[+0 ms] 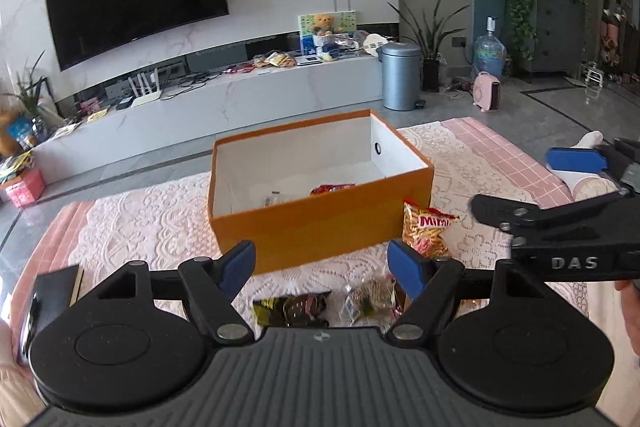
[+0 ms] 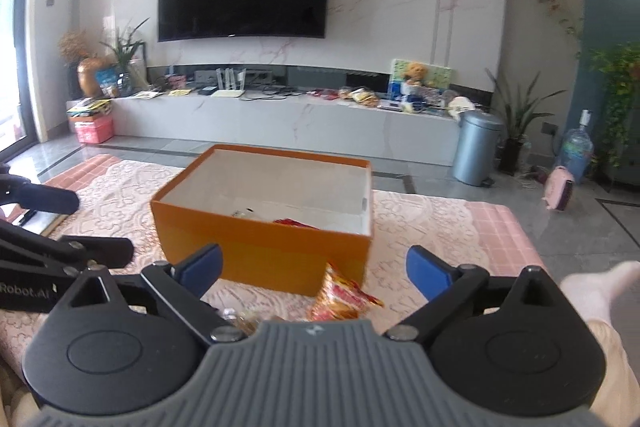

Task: Organize snacks
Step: 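Withdraw both tools from the box toward the remaining snacks, then grasp the clear orange-nut bag with the right tool while the left grasps the dark foil snack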

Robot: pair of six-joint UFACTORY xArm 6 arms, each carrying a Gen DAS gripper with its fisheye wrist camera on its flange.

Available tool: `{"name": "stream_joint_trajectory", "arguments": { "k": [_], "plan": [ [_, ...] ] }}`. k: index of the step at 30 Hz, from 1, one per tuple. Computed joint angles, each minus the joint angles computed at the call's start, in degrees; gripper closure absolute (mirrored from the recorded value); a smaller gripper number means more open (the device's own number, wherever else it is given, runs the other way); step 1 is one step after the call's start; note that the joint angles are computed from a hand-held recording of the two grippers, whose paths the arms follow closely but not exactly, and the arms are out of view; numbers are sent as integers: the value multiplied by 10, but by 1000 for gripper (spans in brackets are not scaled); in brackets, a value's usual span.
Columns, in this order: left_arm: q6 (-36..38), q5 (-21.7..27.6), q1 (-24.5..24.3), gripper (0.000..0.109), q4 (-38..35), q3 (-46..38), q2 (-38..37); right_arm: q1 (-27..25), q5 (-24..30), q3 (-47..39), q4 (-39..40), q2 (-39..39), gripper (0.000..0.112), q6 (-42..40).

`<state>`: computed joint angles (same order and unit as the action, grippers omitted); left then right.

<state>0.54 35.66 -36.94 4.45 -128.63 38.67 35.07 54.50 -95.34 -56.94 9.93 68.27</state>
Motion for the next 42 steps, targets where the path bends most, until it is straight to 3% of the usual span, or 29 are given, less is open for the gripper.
{"name": "stream_joint_trajectory", "arguments": {
  "k": [8, 19, 30, 42],
  "plan": [
    [-57, -28, -2, 20, 50, 122, -60, 21, 23, 96, -6, -50, 17, 67],
    [-14, -2, 1, 21, 14, 122, -44, 12, 11, 120, 53, -28, 17, 72],
    [0, 62, 9, 21, -40, 31, 27, -6, -1, 90, 112, 28, 17, 25],
    [5, 158, 14, 21, -64, -131, 135, -33, -28, 66, 180, 78, 17, -22]
  ]
}}
